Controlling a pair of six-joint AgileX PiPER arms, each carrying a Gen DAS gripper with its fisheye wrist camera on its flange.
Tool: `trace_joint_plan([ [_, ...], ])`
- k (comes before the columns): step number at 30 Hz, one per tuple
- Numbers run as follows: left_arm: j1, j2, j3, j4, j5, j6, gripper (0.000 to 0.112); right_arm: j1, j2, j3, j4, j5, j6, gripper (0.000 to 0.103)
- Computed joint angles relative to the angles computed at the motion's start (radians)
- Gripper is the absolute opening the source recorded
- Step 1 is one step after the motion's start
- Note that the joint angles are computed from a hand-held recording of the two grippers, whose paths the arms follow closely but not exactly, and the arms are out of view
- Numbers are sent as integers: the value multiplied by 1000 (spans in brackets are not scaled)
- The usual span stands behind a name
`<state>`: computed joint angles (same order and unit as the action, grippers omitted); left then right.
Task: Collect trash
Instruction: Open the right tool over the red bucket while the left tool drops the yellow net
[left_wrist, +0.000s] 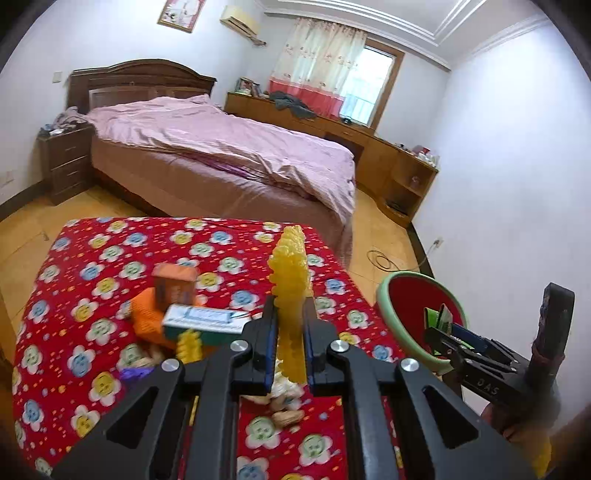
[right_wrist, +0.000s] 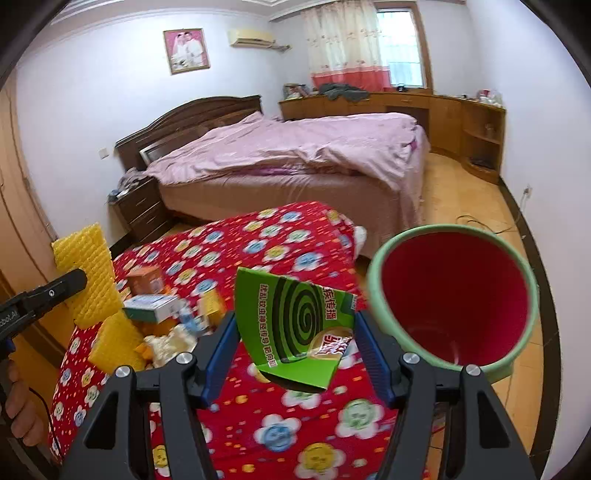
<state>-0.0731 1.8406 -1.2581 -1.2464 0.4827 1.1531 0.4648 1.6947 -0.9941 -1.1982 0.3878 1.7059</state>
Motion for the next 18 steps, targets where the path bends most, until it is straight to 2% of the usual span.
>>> trace_joint_plan([
  [10, -150, 111, -195, 208, -24, -240, 11, -160, -97, 78, 0, -7, -39, 66],
  [18, -285, 257, -397, 435, -13, -485, 11, -347, -93, 124, -44, -110, -32, 66],
])
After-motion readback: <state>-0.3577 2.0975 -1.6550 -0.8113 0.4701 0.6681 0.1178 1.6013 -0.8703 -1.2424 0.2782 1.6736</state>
